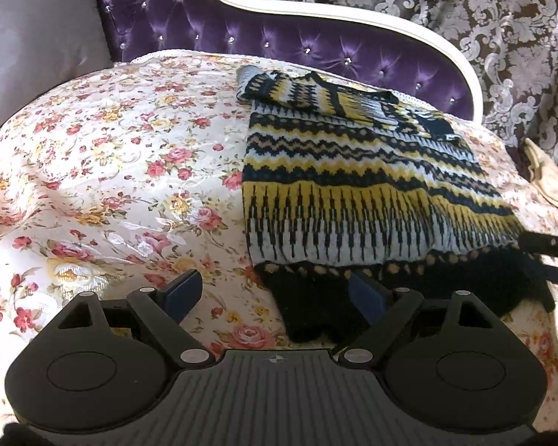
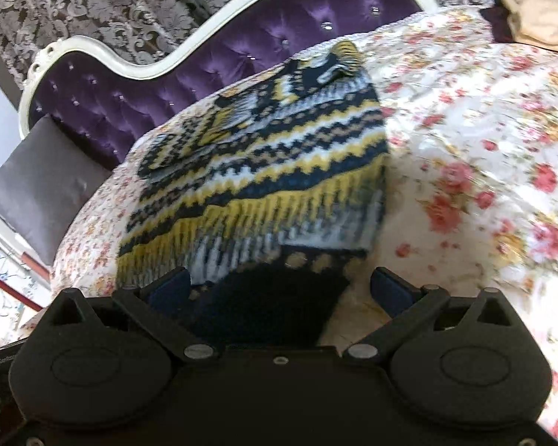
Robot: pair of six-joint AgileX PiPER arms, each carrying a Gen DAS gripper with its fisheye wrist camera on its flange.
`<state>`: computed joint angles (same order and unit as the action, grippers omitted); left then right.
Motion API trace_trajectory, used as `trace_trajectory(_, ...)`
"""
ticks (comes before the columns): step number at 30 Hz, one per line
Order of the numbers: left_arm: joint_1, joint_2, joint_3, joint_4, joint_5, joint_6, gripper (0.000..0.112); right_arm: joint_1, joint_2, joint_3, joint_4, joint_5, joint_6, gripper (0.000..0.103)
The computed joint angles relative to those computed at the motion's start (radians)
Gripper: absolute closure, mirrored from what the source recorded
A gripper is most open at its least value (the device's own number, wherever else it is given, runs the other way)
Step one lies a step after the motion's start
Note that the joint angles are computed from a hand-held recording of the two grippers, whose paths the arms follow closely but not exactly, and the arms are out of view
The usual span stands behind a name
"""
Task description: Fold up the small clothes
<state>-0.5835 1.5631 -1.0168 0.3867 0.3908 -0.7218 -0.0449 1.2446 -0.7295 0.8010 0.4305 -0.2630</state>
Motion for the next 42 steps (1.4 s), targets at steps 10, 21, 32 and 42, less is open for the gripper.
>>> trace_trajectory(10,0.005,0.013,-0.014,-0.042,0.000,0.049,0.026,0.035,0.033,-0.042,-0.030,0.009,0.037,0.031)
trace_trajectory(21,0.011,0.012,-0.018,-0.058,-0.006,0.063,0.026,0.012,0.025,-0.045,0.070,0.008,-0.025,0.078)
trace_trajectory(32,0.026,0.000,-0.005,-0.114,-0.034,0.109,0.026,0.010,-0.008,-0.029,0.137,-0.015,-0.057,0.081)
trace_trajectory(42,0.040,0.023,-0.042,-0.203,-0.018,0.209,0.026,-0.041,-0.021,0.004,0.297,0.025,-0.182,0.086)
